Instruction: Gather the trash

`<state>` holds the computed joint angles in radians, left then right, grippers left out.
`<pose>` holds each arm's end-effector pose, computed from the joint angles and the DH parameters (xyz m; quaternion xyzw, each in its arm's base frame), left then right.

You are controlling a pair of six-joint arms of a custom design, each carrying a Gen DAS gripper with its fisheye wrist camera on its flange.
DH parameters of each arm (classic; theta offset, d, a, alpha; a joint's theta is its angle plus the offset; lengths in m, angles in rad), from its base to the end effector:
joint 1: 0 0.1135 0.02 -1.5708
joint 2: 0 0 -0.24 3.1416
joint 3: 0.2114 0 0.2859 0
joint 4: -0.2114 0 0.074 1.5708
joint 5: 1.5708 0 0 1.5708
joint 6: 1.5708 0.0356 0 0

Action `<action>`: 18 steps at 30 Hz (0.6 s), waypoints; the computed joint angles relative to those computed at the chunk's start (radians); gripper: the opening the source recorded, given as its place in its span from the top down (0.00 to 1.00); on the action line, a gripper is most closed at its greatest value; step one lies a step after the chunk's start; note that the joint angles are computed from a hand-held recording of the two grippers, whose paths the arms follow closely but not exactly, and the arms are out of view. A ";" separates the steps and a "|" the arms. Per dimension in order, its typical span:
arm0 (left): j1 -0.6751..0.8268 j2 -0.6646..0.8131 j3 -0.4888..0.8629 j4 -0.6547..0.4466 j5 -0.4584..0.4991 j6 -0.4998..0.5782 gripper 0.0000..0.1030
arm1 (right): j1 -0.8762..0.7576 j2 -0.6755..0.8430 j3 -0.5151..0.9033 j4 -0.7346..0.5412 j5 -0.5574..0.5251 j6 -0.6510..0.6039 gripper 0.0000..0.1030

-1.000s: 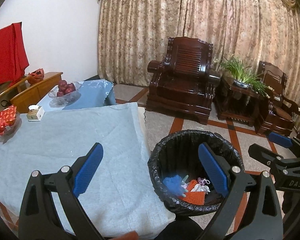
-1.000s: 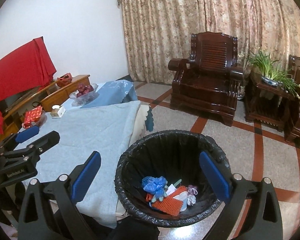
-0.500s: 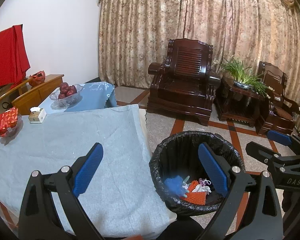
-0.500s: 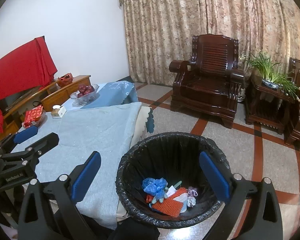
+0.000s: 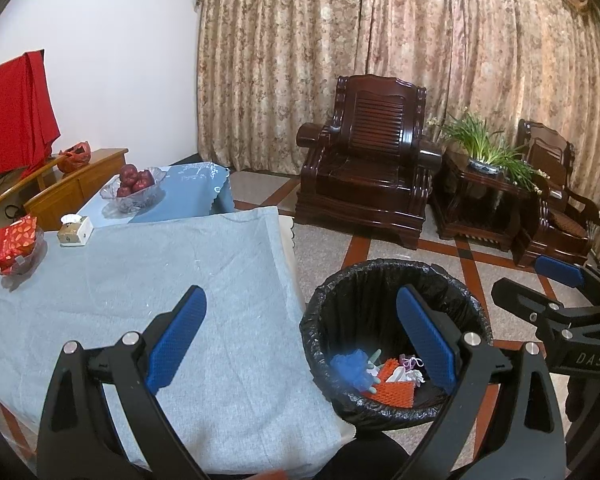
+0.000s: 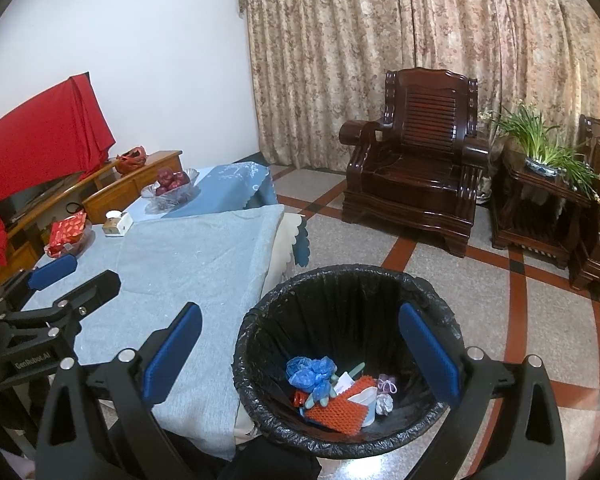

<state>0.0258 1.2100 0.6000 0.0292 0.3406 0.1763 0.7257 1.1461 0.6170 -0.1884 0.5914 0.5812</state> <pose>0.2889 -0.0044 0.1681 0.1455 0.8587 -0.1011 0.4808 0.2157 0.1648 0.1748 0.0574 0.8773 0.0300 0.4756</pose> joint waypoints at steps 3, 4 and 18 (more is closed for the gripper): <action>-0.003 -0.002 0.000 -0.001 -0.004 -0.004 0.09 | -0.002 -0.002 -0.002 0.001 -0.001 -0.003 0.06; -0.002 -0.004 -0.001 -0.001 -0.003 -0.005 0.09 | -0.002 -0.003 -0.002 0.001 -0.002 -0.003 0.06; 0.000 -0.001 0.006 -0.006 -0.001 -0.001 0.09 | 0.001 0.001 -0.001 0.002 0.001 -0.001 0.06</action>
